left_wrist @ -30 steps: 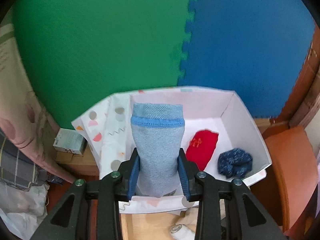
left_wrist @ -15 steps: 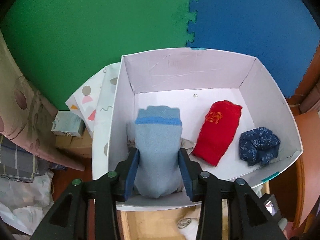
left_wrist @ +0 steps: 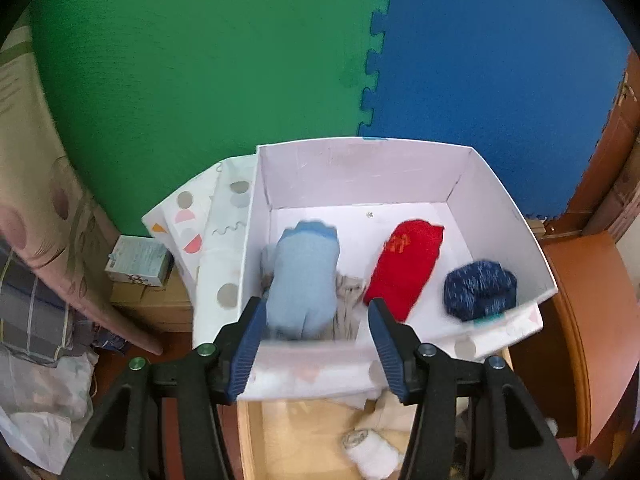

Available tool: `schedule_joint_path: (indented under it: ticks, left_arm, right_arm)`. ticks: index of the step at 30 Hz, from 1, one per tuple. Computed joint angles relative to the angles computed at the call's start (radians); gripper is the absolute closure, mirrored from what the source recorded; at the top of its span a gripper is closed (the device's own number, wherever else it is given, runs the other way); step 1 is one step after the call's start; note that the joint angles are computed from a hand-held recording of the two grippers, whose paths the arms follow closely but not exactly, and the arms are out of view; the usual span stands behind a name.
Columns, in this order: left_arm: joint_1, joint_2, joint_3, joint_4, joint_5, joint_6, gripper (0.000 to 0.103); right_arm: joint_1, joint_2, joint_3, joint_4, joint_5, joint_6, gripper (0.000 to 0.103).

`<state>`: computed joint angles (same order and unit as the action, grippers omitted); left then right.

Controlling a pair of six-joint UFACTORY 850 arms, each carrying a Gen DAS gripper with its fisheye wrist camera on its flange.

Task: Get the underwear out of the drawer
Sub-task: 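Lower the light blue sock into the white box and open the left gripper, then lift the grey knit garment out of the drawer with the right gripper over the box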

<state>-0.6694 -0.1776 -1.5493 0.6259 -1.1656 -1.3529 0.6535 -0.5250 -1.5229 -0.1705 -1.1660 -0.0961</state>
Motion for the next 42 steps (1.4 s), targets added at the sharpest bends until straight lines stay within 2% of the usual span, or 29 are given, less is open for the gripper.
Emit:
schedule_joint_path:
  ticks: [7, 12, 18, 23, 32, 42]
  left_arm:
    - [-0.135, 0.061, 0.150, 0.065, -0.107, -0.218, 0.048]
    - [-0.189, 0.101, 0.291, 0.021, -0.068, -0.377, 0.048]
    - [-0.210, 0.090, 0.387, -0.059, -0.028, -0.428, 0.048]
    - [-0.207, 0.098, 0.442, -0.099, 0.059, -0.456, 0.048]
    - [-0.202, 0.109, 0.474, -0.119, 0.078, -0.541, 0.048]
    - [-0.219, 0.143, 0.504, -0.068, 0.062, -0.646, 0.048]
  right_arm:
    - [0.007, -0.008, -0.008, 0.000, -0.004, 0.014, 0.055]
    - [0.005, -0.019, -0.021, -0.002, -0.007, 0.010, 0.055]
    - [0.005, -0.021, -0.023, -0.003, -0.006, 0.008, 0.055]
    - [0.002, -0.019, -0.024, 0.001, -0.004, 0.008, 0.055]
    - [-0.021, 0.002, -0.020, 0.042, 0.025, -0.010, 0.058]
    - [-0.054, 0.083, 0.014, 0.138, 0.109, -0.014, 0.064]
